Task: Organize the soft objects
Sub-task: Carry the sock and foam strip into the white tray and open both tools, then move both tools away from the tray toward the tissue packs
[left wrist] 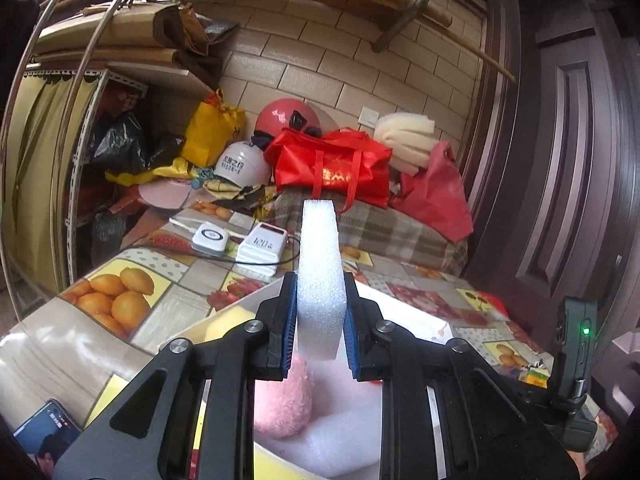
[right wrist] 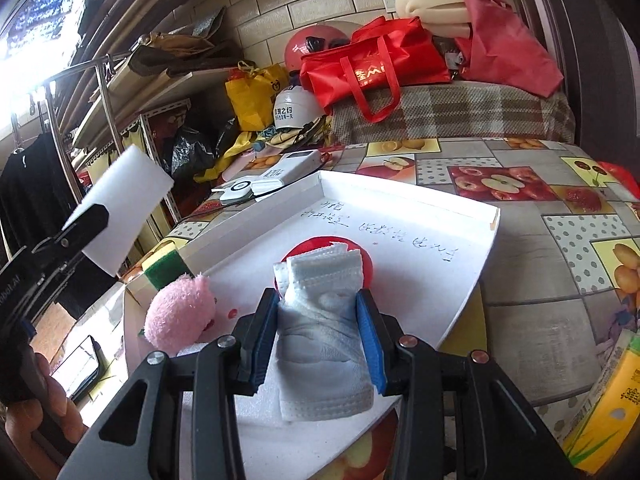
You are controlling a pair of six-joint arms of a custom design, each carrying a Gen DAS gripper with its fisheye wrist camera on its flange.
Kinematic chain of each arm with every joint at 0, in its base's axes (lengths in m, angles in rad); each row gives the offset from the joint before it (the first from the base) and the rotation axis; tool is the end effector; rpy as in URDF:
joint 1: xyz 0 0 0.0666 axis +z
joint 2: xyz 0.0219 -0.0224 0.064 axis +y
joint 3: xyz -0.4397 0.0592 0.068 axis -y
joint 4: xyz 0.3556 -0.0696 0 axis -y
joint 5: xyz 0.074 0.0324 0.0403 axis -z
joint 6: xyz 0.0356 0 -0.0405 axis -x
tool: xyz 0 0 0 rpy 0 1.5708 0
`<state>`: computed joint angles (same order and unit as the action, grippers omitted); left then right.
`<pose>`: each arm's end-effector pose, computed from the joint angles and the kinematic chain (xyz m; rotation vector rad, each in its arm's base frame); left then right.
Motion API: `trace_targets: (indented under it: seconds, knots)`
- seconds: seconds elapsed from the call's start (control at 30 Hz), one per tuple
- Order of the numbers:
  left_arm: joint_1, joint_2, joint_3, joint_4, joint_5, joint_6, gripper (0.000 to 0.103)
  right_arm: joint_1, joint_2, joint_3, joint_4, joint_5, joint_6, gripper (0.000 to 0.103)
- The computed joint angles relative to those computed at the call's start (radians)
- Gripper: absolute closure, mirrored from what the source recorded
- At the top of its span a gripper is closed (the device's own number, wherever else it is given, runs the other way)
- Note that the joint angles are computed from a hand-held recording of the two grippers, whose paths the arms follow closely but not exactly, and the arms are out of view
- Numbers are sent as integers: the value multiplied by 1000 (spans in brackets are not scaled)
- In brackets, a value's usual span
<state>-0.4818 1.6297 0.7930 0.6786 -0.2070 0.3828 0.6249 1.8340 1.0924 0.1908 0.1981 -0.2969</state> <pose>0.4120 -0.2076 0.2842 -0.0679 1.7460 -0.4580 0.4560 0.3198 0.2401 -0.2304 2.1157 0.3395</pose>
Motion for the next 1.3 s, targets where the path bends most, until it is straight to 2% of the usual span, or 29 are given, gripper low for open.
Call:
trace_targets:
  seconds: [0.13, 0.23, 0.3, 0.37, 0.5, 0.53, 0.57, 0.6, 0.63, 0.73, 1.03, 1.1, 1.17, 1.3]
  knots:
    - [6, -15, -13, 44, 2, 3, 83, 0, 1, -3, 15, 3, 2, 64]
    - [18, -12, -8, 30, 23, 21, 83, -1, -1, -9, 28, 2, 1, 64]
    - [18, -1, 10, -8, 47, 26, 83, -1, 0, -9, 28, 1, 2, 64]
    - [5, 16, 46, -77, 63, 7, 83, 1, -1, -8, 27, 4, 5, 64]
    - [-33, 51, 107, -195, 19, -43, 80, 5, 1, -4, 20, 8, 17, 63]
    - [-40, 56, 113, -208, 2, -49, 73, 6, 1, -3, 16, 14, 18, 62]
    - [-47, 59, 116, -211, -24, -57, 44, 9, 1, -2, 16, 27, 19, 47]
    - [-51, 61, 112, -200, -46, -63, 10, 10, 0, -3, 17, 33, 21, 35]
    - [-54, 63, 108, -189, -73, -67, 0, 12, -1, -4, 21, 40, 24, 16]
    - [-50, 60, 95, -165, -97, -58, 0, 20, -3, -11, 37, 62, 38, 15]
    - [-43, 58, 89, -177, -99, -41, 0, 27, -4, -18, 58, 91, 53, 14]
    - [-43, 57, 87, -175, -102, -40, 0, 31, -5, -21, 62, 99, 55, 11]
    - [-42, 56, 84, -172, -103, -38, 0, 38, -8, -27, 64, 112, 66, 1]
    - [-41, 50, 71, -161, -94, -37, 0, 63, -23, -53, 77, 129, 115, 0]
